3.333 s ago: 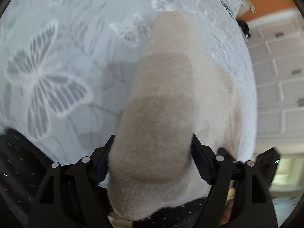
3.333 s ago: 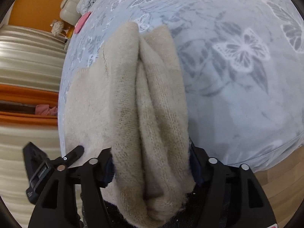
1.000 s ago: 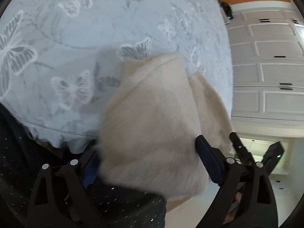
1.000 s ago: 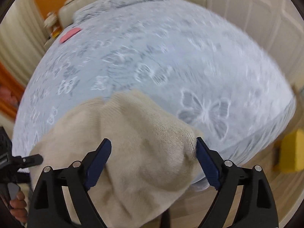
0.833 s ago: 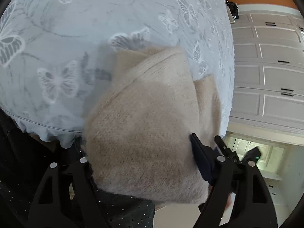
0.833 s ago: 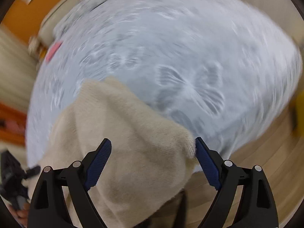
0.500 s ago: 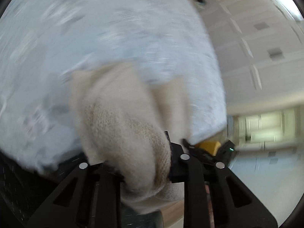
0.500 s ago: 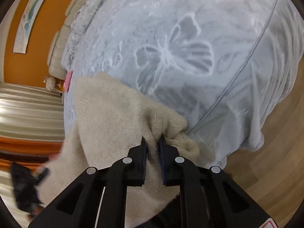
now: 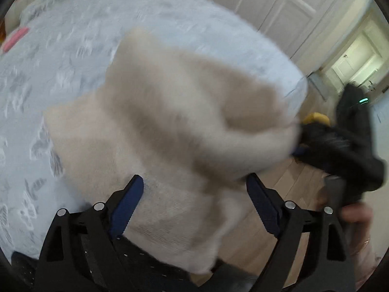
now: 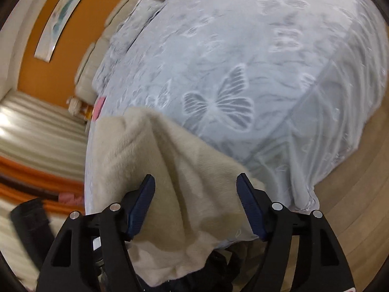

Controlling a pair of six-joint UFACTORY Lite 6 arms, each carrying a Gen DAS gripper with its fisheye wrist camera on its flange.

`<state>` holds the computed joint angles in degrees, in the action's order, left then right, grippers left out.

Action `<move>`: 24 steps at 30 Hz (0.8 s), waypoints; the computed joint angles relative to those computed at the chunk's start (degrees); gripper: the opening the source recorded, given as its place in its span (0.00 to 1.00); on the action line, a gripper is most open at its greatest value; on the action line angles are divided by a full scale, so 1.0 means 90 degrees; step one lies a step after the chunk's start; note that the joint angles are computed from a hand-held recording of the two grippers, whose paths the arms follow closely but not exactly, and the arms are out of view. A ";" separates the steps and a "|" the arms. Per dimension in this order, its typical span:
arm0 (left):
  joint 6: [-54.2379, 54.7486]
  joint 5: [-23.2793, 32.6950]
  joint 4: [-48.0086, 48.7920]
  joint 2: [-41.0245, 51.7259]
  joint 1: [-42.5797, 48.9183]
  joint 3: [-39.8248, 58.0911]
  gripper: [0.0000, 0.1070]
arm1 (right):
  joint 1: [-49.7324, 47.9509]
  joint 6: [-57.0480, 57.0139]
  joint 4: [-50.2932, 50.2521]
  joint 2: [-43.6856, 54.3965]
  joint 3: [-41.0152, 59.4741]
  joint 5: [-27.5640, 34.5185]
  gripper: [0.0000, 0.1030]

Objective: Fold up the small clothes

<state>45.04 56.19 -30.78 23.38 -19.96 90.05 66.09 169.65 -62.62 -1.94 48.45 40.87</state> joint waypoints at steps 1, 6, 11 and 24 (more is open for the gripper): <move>0.0004 0.0328 -0.0192 0.0229 0.0186 0.0334 0.68 | -0.0057 -0.0352 0.0181 -0.0024 0.0109 0.0044 0.66; -0.0420 0.1977 -0.1293 0.1116 0.1391 0.2500 0.81 | 0.0567 -0.2270 0.1032 -0.0451 0.1186 0.1919 0.77; -0.1530 0.2247 -0.0685 0.2650 0.1564 0.4501 0.81 | 0.0352 -0.3900 0.1455 0.0633 0.2417 0.1411 0.88; -0.2887 0.2960 0.0080 0.4919 0.1369 0.6955 0.81 | 0.0019 0.0465 0.0109 0.0265 -0.0307 0.0133 0.87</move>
